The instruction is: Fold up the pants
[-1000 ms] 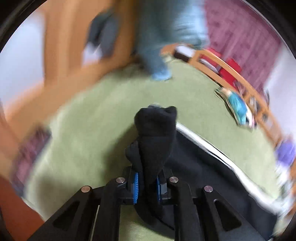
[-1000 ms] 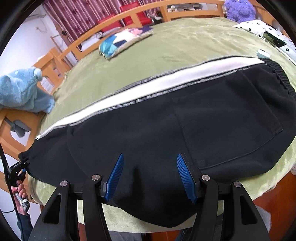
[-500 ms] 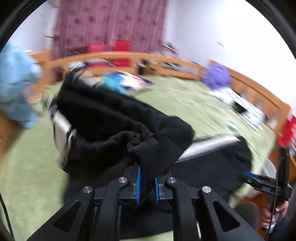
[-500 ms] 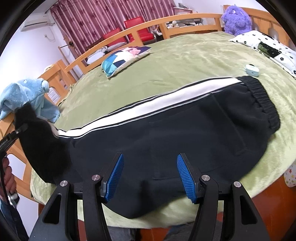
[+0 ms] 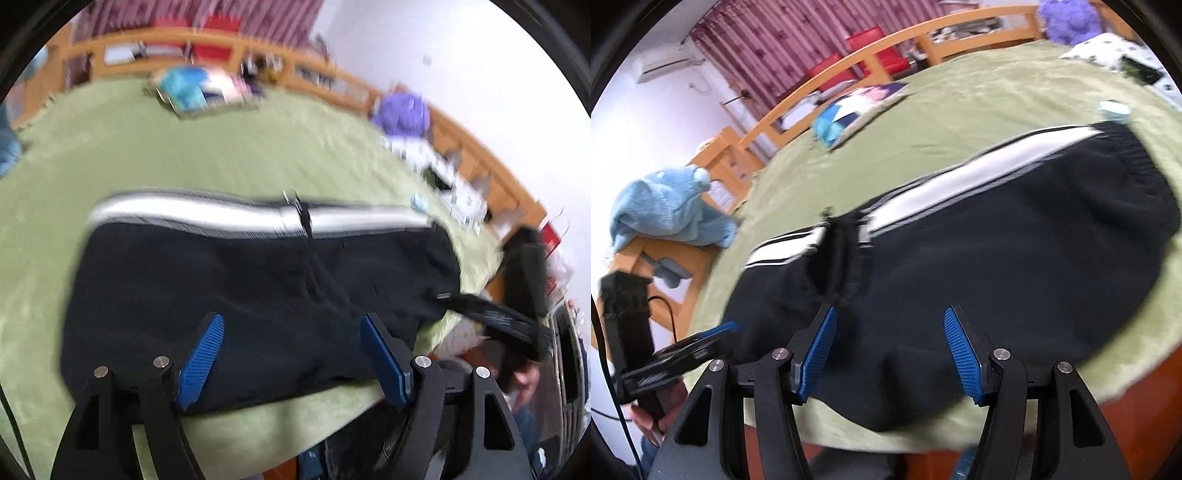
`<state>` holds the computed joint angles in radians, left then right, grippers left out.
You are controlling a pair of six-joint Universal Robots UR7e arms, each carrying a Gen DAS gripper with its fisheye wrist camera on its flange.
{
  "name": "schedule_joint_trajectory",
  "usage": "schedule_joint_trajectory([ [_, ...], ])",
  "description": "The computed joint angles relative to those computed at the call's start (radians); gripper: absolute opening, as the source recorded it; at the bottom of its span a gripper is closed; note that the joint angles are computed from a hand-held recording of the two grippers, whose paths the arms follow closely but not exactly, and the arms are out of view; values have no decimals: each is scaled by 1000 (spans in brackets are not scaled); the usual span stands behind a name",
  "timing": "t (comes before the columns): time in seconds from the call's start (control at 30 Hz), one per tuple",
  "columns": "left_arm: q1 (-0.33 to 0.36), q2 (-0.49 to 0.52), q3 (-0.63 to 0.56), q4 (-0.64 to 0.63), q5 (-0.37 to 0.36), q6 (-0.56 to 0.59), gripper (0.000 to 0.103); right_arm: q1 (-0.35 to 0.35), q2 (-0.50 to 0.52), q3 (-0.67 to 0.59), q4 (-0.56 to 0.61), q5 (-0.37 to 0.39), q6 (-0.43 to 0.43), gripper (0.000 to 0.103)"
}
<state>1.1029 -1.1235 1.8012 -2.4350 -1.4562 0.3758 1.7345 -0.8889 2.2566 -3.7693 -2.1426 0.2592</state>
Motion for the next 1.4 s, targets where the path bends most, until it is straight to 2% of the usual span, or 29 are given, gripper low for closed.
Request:
schedule_joint_trajectory([
  [0.07,25,-21,-18,-5,28,-11,76,-23,36,-66,42,73,-6,63],
  [0.13,49,-15,-57,-1,58,-24,76,-30,71,-127,98,92,9,68],
  [0.2,68,4,-92,7,89,-52,76,-32,113,-208,205,91,28,69],
  [0.27,91,32,-138,34,113,-101,76,-13,162,-310,389,10,43,73],
  [0.3,107,43,-161,53,121,-124,76,2,194,-356,460,-61,34,59],
  [0.33,121,57,-179,59,126,-142,76,15,226,-390,488,-117,-12,43],
  [0.37,131,67,-195,65,136,-151,76,27,238,-400,475,-132,-62,20],
  [0.43,144,84,-212,58,141,-140,76,31,198,-334,323,-77,-90,15],
  [0.47,148,88,-216,54,142,-134,76,27,159,-283,243,-59,-68,14],
  [0.53,156,100,-222,50,136,-131,76,13,130,-242,209,-59,-45,15],
  [0.57,159,111,-230,58,133,-133,76,-3,126,-237,254,-55,-32,17],
  [0.6,158,131,-244,72,136,-136,76,-10,121,-246,337,-60,-3,25],
  [0.67,157,158,-261,104,147,-145,76,-18,141,-268,436,-61,17,30],
  [0.73,159,174,-267,125,151,-152,76,9,151,-271,417,-103,-28,34],
  [0.8,164,187,-262,125,161,-156,76,28,127,-250,411,-119,-20,39],
  [0.87,182,193,-252,109,132,-163,76,43,92,-199,349,-148,-28,46],
  [0.97,205,203,-238,57,75,-185,77,64,42,-118,295,-211,-38,47],
  [1.0,202,205,-236,49,75,-183,60,67,23,-99,297,-234,-27,47],
  [1.03,194,210,-240,53,68,-179,39,64,2,-83,301,-248,-17,47],
  [1.1,157,202,-223,11,118,-162,20,40,-47,-25,278,-269,8,47],
  [1.23,15,140,-138,-145,212,-28,16,15,-131,96,178,-308,51,47],
  [1.3,-54,132,-133,-146,238,-11,15,1,-154,128,130,-312,49,47],
  [1.4,-164,126,-112,-147,223,13,14,-12,-212,185,86,-324,55,47],
])
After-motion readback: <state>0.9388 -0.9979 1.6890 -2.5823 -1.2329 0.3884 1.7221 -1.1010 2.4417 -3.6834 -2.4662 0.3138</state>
